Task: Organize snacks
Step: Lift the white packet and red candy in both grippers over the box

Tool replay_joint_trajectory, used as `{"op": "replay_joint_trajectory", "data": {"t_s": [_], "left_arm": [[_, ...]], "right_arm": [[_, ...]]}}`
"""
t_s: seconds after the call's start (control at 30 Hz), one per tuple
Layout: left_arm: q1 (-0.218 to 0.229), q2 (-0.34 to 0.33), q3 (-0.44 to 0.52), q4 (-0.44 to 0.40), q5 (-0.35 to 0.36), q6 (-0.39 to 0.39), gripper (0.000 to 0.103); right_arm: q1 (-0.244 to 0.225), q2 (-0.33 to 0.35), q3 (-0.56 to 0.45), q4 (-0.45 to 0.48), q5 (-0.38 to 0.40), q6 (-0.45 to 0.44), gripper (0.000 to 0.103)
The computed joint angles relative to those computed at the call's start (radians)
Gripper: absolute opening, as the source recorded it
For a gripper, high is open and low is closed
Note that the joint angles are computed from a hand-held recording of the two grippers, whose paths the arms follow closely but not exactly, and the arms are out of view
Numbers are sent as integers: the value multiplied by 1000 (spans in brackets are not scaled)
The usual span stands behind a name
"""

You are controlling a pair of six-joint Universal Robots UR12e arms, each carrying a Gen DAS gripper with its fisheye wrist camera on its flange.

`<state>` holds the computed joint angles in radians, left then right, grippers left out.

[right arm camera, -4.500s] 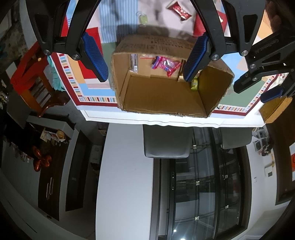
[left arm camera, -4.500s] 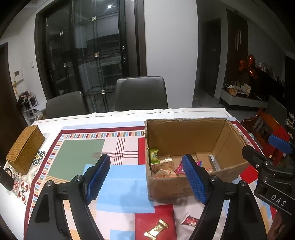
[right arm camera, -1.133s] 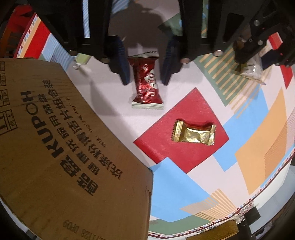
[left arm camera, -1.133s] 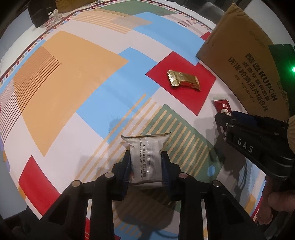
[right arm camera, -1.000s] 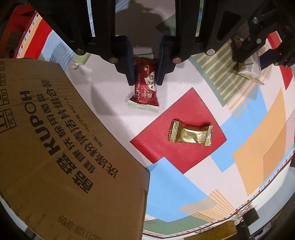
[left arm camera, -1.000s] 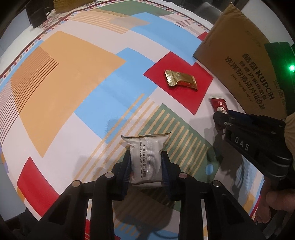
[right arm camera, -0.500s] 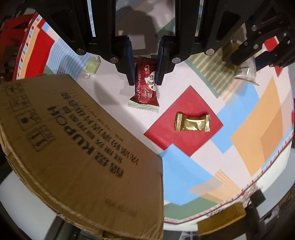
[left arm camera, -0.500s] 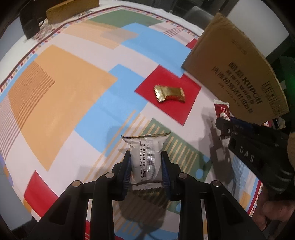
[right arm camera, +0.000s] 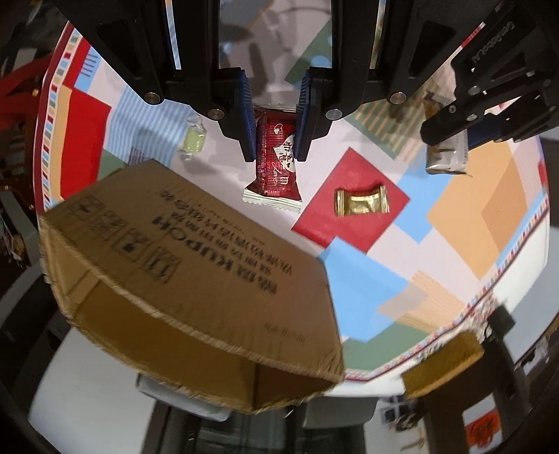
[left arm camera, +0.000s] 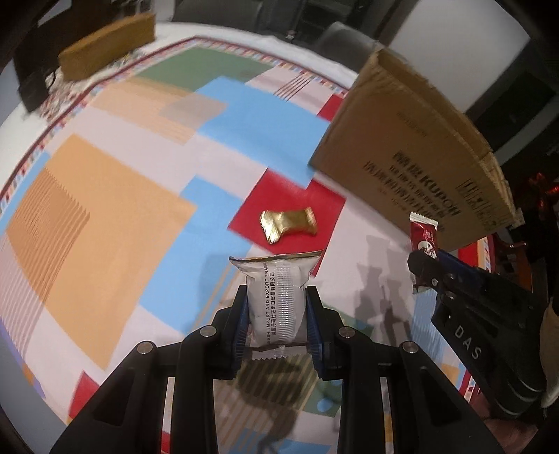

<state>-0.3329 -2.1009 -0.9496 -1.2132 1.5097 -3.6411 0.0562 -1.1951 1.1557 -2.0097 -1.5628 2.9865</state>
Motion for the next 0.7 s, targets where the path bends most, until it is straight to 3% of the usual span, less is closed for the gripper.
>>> {"op": "replay_joint_trajectory", "data": {"t_s": [0.4,0.7], "left_arm": [[7,-51,105,57,-2,152,30],[11,-90,197,86,-24,229,30]], "right_arm": [[-3,-39,36,-143,-33,170,23],[-3,-50,38,-203,-64,241,23]]}}
